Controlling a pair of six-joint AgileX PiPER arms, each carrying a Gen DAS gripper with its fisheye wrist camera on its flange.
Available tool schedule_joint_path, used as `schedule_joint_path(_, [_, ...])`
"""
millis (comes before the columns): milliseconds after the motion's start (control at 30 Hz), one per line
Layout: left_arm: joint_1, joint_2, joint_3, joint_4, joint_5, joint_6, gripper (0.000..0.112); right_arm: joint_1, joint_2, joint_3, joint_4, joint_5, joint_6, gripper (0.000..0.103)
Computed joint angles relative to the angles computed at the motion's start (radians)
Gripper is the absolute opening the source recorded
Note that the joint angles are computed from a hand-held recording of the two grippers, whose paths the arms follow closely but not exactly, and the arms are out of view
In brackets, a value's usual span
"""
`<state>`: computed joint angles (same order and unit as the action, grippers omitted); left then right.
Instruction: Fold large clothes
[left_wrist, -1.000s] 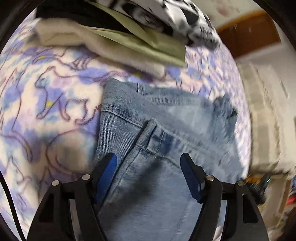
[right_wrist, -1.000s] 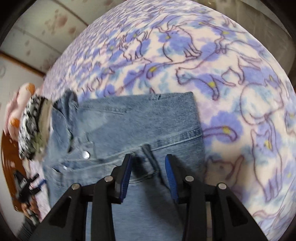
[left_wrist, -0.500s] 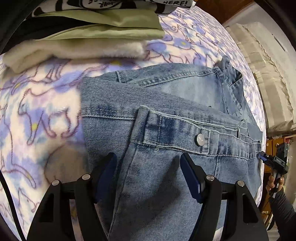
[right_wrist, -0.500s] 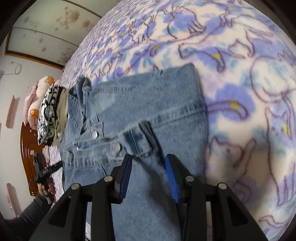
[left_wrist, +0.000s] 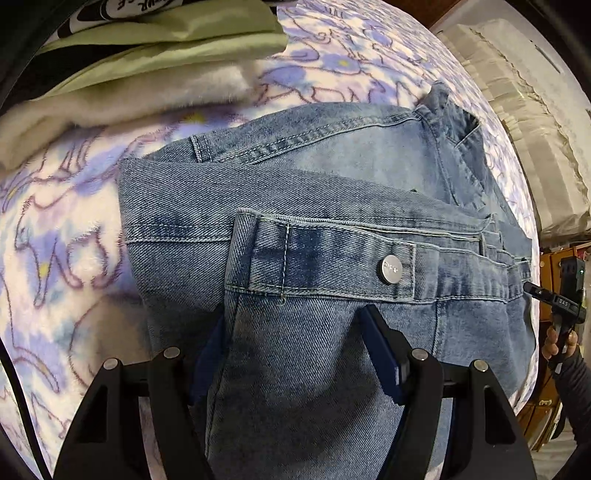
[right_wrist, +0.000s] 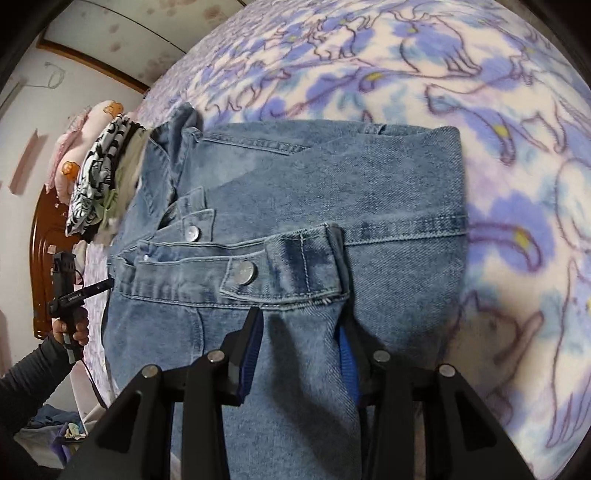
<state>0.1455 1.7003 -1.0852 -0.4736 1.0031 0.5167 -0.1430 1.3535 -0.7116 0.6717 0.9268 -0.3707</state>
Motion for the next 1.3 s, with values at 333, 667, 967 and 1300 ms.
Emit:
schedule_joint_path(333, [-0.013,-0.121,0.035,0.123,-0.037,-0.230,0.008,0.210,-0.174,-0.020,-0.305,-0.050,0.462,0.005])
schedule_joint_path(667, [-0.141,-0.374,-0.006,0.289,-0.065,-0.490,0.002,0.470,-0.292,-0.208,-0.674,0.017,0.948,0.004])
schedule_joint_path(967, [-0.144,-0.354,-0.119,0.400,-0.142,-0.635,0.002,0.500,-0.210,-0.398,-0.875,-0.045,1.061,0.004])
schedule_joint_path(1300, [-0.090,0.042,-0.162,0.414,-0.250,-0.750,0.017,0.460,0.148,-0.351,-0.980,-0.056,1.135,0.013])
